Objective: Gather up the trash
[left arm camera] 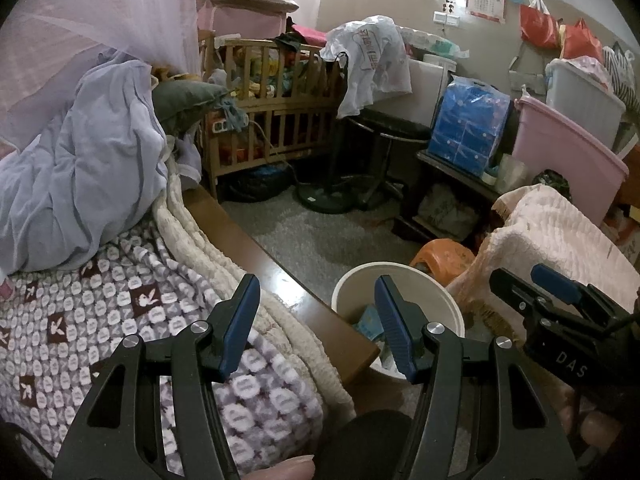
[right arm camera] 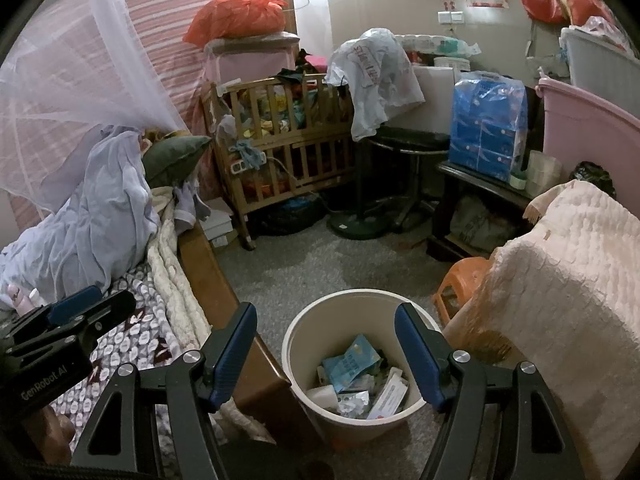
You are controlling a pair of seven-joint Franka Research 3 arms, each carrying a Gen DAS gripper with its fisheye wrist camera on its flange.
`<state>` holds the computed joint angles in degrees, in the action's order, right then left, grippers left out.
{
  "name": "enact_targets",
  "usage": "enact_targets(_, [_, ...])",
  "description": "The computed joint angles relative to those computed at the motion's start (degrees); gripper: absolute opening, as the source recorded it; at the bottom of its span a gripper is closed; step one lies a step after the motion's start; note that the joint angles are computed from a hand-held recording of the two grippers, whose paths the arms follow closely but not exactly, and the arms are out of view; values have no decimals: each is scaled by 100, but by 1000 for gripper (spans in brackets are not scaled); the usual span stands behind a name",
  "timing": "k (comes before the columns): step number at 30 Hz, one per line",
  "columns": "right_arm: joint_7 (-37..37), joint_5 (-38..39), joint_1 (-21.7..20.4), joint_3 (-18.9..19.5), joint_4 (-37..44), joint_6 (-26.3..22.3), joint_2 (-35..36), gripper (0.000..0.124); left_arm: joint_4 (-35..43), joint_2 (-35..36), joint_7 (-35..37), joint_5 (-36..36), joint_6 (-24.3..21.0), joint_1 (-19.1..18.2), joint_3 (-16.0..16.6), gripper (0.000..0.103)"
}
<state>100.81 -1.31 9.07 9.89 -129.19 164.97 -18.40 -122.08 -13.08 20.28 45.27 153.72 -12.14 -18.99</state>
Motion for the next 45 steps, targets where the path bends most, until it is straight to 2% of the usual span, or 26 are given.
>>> enact_targets(36, [-121, 71, 13, -76, -122, 31, 61, 69, 89, 210, 42, -74, -87, -120, 26, 58])
enact_targets(45, [-121, 83, 36, -71, -74, -121, 102, 70, -40, 168, 49, -134, 79, -114, 112, 58])
